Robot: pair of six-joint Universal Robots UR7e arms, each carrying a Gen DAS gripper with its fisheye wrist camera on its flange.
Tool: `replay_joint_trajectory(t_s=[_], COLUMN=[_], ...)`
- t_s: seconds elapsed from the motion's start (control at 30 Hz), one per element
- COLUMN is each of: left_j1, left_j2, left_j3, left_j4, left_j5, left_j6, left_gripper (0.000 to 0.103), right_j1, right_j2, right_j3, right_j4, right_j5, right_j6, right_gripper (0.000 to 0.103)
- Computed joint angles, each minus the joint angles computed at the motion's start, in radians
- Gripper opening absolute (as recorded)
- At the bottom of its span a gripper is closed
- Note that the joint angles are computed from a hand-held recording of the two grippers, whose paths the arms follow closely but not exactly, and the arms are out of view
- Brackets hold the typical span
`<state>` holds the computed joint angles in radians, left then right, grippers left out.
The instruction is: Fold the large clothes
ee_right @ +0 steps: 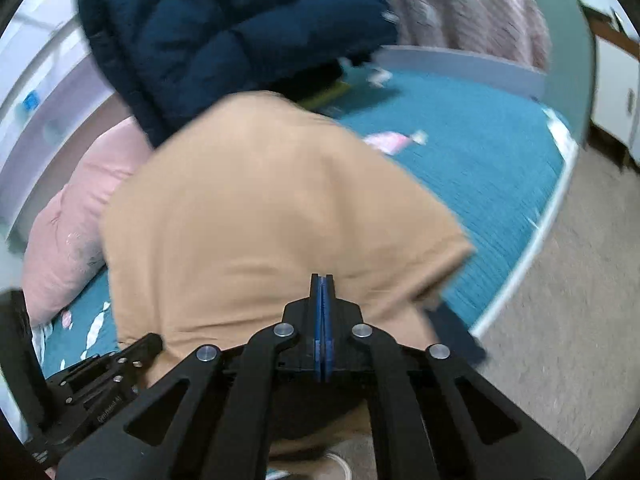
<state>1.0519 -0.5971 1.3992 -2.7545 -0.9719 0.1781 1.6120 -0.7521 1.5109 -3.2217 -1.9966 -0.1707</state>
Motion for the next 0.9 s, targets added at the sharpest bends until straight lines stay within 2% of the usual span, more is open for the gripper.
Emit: replay_joint_trajectory(t_s=[0.03, 0.1, 0.13, 0.17, 0.2, 0.27, 0.4, 0.47, 0.5, 0.53, 0.57, 0.6, 0.7, 0.73, 0.77, 0.83, 0.87, 0.9], left_j1=[0.005, 0.006, 0.004, 0.002, 0.005, 0.01, 0.02, 0.019, 0.016, 0.012, 0.008, 0.006, 0.001, -0.002, -0.006, -0.012, -0.02, -0.027], left_j2=[-0.008, -0.022, -0.026, -0.033, -0.039, -0.05, -0.078, -0.098, -0.104, -0.109, -0.118, -0.129, -0.153, -0.161, -0.172, -0.197, -0.211, -0.219], left_j3=[0.005, 0.019, 0.028, 0.042, 0.046, 0.054, 0.065, 0.085, 0.092, 0.104, 0.127, 0.141, 0.16, 0.172, 0.185, 0.212, 0.232, 0.245], left_j4=[0.003, 0.001, -0.01, -0.017, -0.012, 0.013, 0.047, 0.043, 0.037, 0.018, -0.024, -0.043, -0.038, -0.056, -0.069, -0.084, -0.113, -0.129], left_j5=[-0.005, 0.007, 0.027, 0.051, 0.057, 0.068, 0.093, 0.113, 0.122, 0.131, 0.138, 0.141, 0.145, 0.145, 0.146, 0.143, 0.146, 0.155], left_j6=[0.005, 0.036, 0.055, 0.067, 0.064, 0.045, 0.01, -0.002, -0.004, 0.003, 0.024, 0.035, 0.03, 0.032, 0.032, 0.036, 0.054, 0.068], left_gripper=[0.002, 0.002, 0.002, 0.002, 0.002, 0.002, 0.003, 0.012, 0.03, 0.048, 0.052, 0.053, 0.067, 0.069, 0.071, 0.083, 0.084, 0.085], right_j1=[-0.016, -0.016, -0.006, 0.001, 0.002, -0.009, 0.014, 0.03, 0.037, 0.045, 0.054, 0.065, 0.089, 0.099, 0.114, 0.139, 0.157, 0.178], right_j2=[-0.03, -0.051, -0.05, -0.043, -0.051, -0.086, -0.112, -0.117, -0.118, -0.118, -0.114, -0.109, -0.104, -0.101, -0.096, -0.094, -0.09, -0.079], right_j3=[0.037, 0.065, 0.067, 0.067, 0.076, 0.112, 0.161, 0.173, 0.176, 0.178, 0.177, 0.174, 0.182, 0.182, 0.184, 0.189, 0.19, 0.182], right_j4=[-0.004, -0.023, -0.039, -0.071, -0.074, -0.059, -0.089, -0.098, -0.103, -0.105, -0.104, -0.109, -0.136, -0.143, -0.165, -0.183, -0.196, -0.205], right_j5=[0.034, 0.005, -0.053, -0.125, -0.155, -0.138, -0.174, -0.165, -0.165, -0.169, -0.176, -0.192, -0.226, -0.244, -0.263, -0.275, -0.293, -0.332], right_j6=[0.03, 0.032, 0.026, 0.014, 0.033, 0.103, 0.105, 0.108, 0.108, 0.11, 0.112, 0.118, 0.13, 0.134, 0.129, 0.097, 0.07, 0.046], right_gripper=[0.0, 0.0, 0.007, 0.007, 0.007, 0.007, 0.007, 0.01, 0.012, 0.022, 0.038, 0.045, 0.072, 0.081, 0.082, 0.083, 0.09, 0.093])
